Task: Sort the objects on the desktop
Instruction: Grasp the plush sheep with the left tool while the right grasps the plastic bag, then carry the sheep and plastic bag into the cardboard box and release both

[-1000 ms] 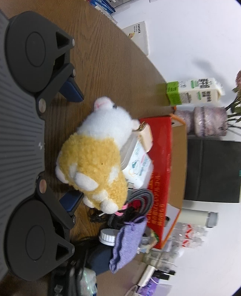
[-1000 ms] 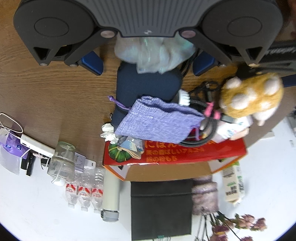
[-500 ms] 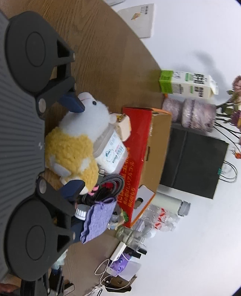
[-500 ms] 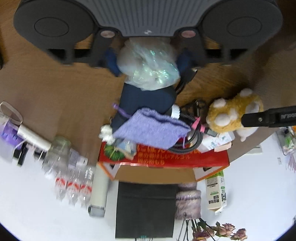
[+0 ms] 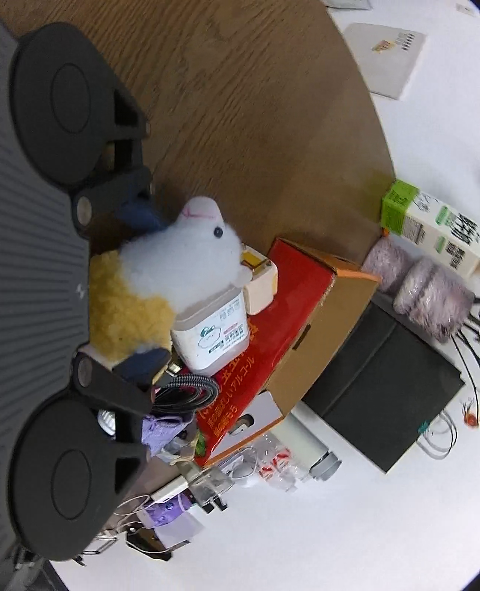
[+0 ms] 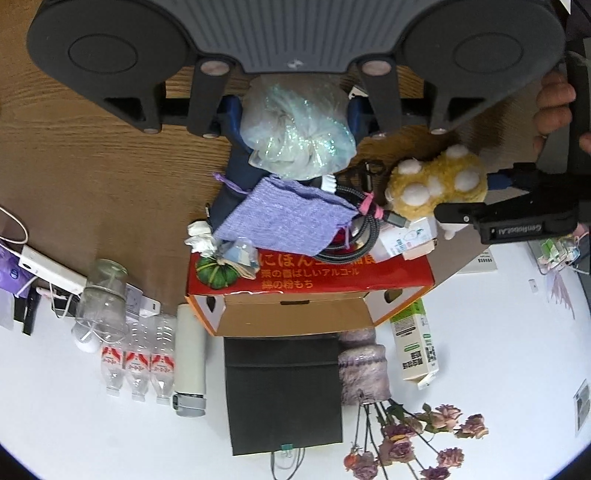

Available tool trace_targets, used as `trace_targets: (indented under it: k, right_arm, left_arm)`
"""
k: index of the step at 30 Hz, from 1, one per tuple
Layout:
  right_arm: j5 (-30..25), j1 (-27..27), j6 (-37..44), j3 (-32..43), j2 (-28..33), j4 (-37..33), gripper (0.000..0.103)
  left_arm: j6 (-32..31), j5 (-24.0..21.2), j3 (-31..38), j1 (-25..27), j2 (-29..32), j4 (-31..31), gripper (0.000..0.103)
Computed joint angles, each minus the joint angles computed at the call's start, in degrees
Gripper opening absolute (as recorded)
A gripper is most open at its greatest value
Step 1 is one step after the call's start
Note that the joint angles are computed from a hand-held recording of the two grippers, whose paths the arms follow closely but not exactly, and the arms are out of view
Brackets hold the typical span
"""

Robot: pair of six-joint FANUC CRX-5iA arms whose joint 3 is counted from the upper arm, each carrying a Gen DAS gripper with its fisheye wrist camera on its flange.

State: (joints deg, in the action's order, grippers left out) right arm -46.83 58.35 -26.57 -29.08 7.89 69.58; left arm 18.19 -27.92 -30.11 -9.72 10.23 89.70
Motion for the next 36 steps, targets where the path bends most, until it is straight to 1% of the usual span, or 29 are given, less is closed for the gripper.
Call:
trace_targets:
  k: [2,3,4,5,6,8,9,11,13,15,16,17,19,21,24,28,30,32,33,34,35,36]
  right_arm:
    - [0.5,-0.1,-0.4,-0.3,-0.3,0.9,0.049]
    - [0.6,-0.2,-0.9,-0.7,-0.6,1.6,0.049]
    - [0.6,-0.2,-1.5,-0.9,-0.9,2.3,0.049]
    - [0.7,-0.4,-2.2,-1.2,-1.2,3.0,0.049]
    - [0.7,-0.5,-2.8,-1.5,-1.6,3.6,0.049]
    - [0.5,-0.8,-3.8,-2.0,-2.1,4.5,0.049]
    - [0.4,-0.9,-3.7,-1.9,-2.1,4.3,0.049]
    - [0.1,-1.1,-3.2,-1.5,-1.8,3.6,0.049]
    - [0.4,-1.2,-3.6,-1.4,-1.6,3.8,0.049]
    - [-0.7,-0.8,-3.2,-0.9,-0.9,3.7,0.049]
    - [-2.2,-0.1,-1.7,-0.1,-0.3,2.6,0.049]
    - [-3.1,0.3,-1.1,0.2,0.1,2.2,0.049]
    - [-3.0,0.4,-0.9,0.1,0.0,1.6,0.049]
    - [-2.5,0.3,-1.9,-0.5,-0.5,2.1,0.049]
    - [-2.8,0.2,-4.7,-2.0,-2.1,5.2,0.049]
    - [-2.1,-1.2,-9.0,-4.1,-4.8,10.7,0.048]
    - [-1.2,-2.5,-8.4,-4.3,-6.1,12.8,0.048]
    - [-0.4,-4.8,-6.4,-3.4,-6.8,15.4,0.048]
    - [0.2,-6.2,-5.5,-2.7,-6.8,16.7,0.048]
    - [1.6,-8.1,-4.1,-1.5,-6.6,17.7,0.048]
    - [3.0,-9.8,-2.9,-0.1,-6.1,18.1,0.048]
    - [5.1,-12.0,0.0,2.2,-5.1,17.0,0.048]
  left_arm:
    - [-2.5,-0.7,-1.1,0.3,-1.4,0.4,0.052]
    - [-4.0,-1.3,-1.6,0.4,-2.1,0.9,0.042]
    - [-6.0,-2.2,-2.1,0.8,-2.7,1.5,0.04]
    - [-6.1,-3.5,-2.1,1.7,-3.0,0.1,0.04]
    - [-5.8,-3.5,-2.2,1.9,-3.3,-0.6,0.04]
    - [-6.5,-3.4,-1.9,2.0,-3.1,-1.4,0.044]
    - [-6.2,-2.7,-1.4,1.6,-2.7,-1.7,0.048]
    - [-1.7,0.0,0.0,1.0,-1.6,-4.5,0.051]
    - [0.9,-0.1,2.0,1.2,0.3,-8.1,0.059]
    - [2.1,0.1,3.0,1.1,1.2,-9.6,0.06]
    - [2.6,0.3,3.3,1.0,1.4,-10.4,0.059]
    - [1.9,0.4,3.4,0.8,1.6,-10.3,0.057]
    - [-0.4,0.7,2.8,0.5,1.5,-8.8,0.043]
    - [-2.3,-0.1,1.5,0.6,-0.2,-8.8,0.039]
    - [-9.6,-2.2,-2.1,0.3,-4.4,-2.7,0.038]
    - [-14.3,-6.8,-3.8,1.2,-7.9,4.3,0.038]
    - [-16.8,-9.1,-2.4,1.7,-8.1,7.6,0.038]
    - [-19.1,-9.0,0.9,0.9,-6.8,11.0,0.038]
    - [-18.6,-8.4,3.5,0.5,-5.5,10.8,0.038]
    - [-16.7,-7.8,7.2,0.5,-3.3,9.1,0.038]
    - [-14.1,-7.4,10.8,0.4,-1.1,6.6,0.039]
    - [-10.5,-6.8,14.8,0.4,1.4,2.7,0.039]
